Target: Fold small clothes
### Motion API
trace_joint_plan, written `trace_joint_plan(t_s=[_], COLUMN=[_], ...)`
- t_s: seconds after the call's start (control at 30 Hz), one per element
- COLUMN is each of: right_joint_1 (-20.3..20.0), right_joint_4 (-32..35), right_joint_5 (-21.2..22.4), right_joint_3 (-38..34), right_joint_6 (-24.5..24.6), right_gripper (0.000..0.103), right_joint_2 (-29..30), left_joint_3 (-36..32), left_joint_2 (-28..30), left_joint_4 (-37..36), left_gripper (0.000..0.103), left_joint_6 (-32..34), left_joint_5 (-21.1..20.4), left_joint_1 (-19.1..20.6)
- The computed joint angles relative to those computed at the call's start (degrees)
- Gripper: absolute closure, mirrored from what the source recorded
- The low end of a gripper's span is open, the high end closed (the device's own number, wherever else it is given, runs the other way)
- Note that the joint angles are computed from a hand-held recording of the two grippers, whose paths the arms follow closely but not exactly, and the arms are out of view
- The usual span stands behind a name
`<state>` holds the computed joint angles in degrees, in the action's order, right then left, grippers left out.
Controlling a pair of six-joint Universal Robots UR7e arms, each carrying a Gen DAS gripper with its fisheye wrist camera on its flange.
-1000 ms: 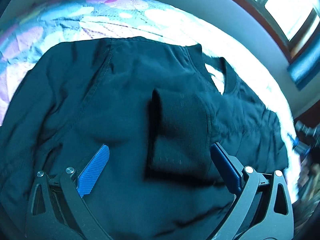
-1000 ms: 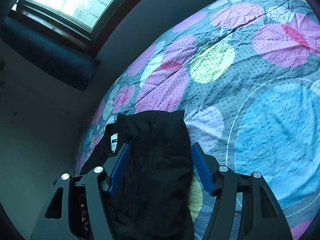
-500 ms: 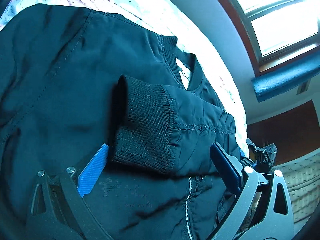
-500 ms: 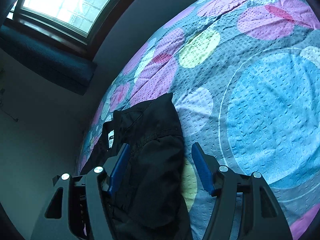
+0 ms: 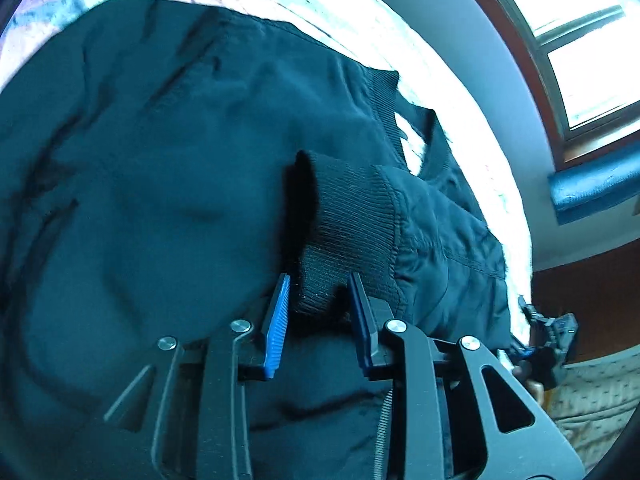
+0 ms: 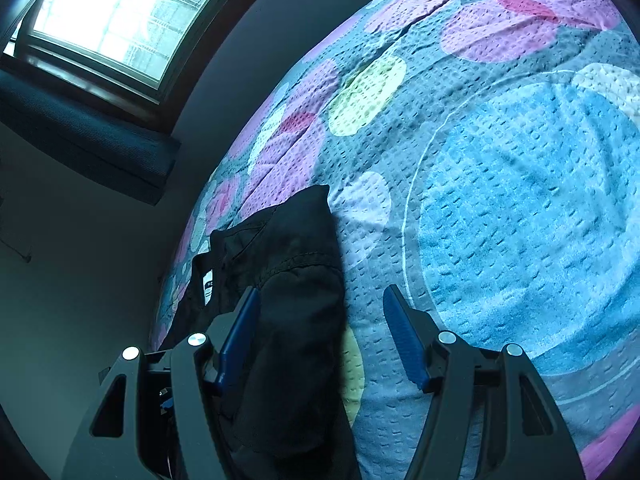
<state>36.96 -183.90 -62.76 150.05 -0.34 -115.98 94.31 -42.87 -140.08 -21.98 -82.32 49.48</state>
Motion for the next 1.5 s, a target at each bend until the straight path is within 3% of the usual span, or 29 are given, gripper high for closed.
trace_joint_plan(t_s=[0.03,0.1,0.2,0.27,0.33,0.43,0.5,0.87,1.0,1.13,1.3,1.4,1.5], right_joint_1=[-0.15,-0.62,-1.07,-1.51,-1.73,-1.02,-1.09,-2.54,-1.07,1.27,10.11,17.72,23.96], right_joint_4=[0.14,0.15,0.7,1.14,0.89,-0.12,-0.5,0.28,0.86,5.47,11.54,19.06,31.44], right_joint_5=[0.23,0.78,1.4,1.79,1.94,1.09,1.24,2.51,1.65,1.48,-6.44,-17.75,-30.21], right_joint_3=[0.01,0.26,0.5,0.56,0.87,1.04,1.15,1.69,0.99,-2.62,-13.95,-23.6,-34.11], right_joint_6=[-0.05,-0.22,-0.48,-0.76,-0.68,-0.23,-0.05,-0.65,-0.34,-0.59,2.71,4.48,4.31], right_gripper=[0.04,0.04,0.04,0.04,0.04,0.04,0.04,0.04,0.04,0.04,0.04,0.04,0.04], right_joint_2=[-0.06,-0.32,-0.92,-1.15,-1.21,-0.64,-0.53,-1.85,-1.46,-0.57,6.55,13.06,19.95], left_joint_3=[-0.25,-0.71,0.23,0.31,0.31,0.63,0.61,9.62,10.19,10.03,10.8,11.2,11.33], left_joint_2=[0.28,1.19,0.86,0.73,0.65,0.62,0.82,-8.37,-7.84,-7.4,-7.66,-7.8,-7.8], left_joint_4=[0.22,-0.69,-4.76,-4.85,-3.75,-2.45,-1.53,-7.94,-6.18,-5.69,-6.16,-6.59,-6.88], left_gripper=[0.073,0.059,0.044,0.044,0.046,0.075,0.086,0.09,0.09,0.09,0.09,0.089,0.089], left_joint_6=[-0.7,-1.56,-4.74,-5.56,-3.26,-0.43,-0.34,0.59,-0.22,-0.71,0.44,0.42,0.15], left_joint_5=[-0.46,-2.14,-8.9,-10.21,-8.49,-3.45,-2.48,6.03,6.61,4.57,5.88,6.19,5.77], left_joint_1=[0.06,0.73,3.19,3.62,2.72,0.39,-0.07,-3.8,-2.23,-0.34,-0.86,-1.01,-0.68])
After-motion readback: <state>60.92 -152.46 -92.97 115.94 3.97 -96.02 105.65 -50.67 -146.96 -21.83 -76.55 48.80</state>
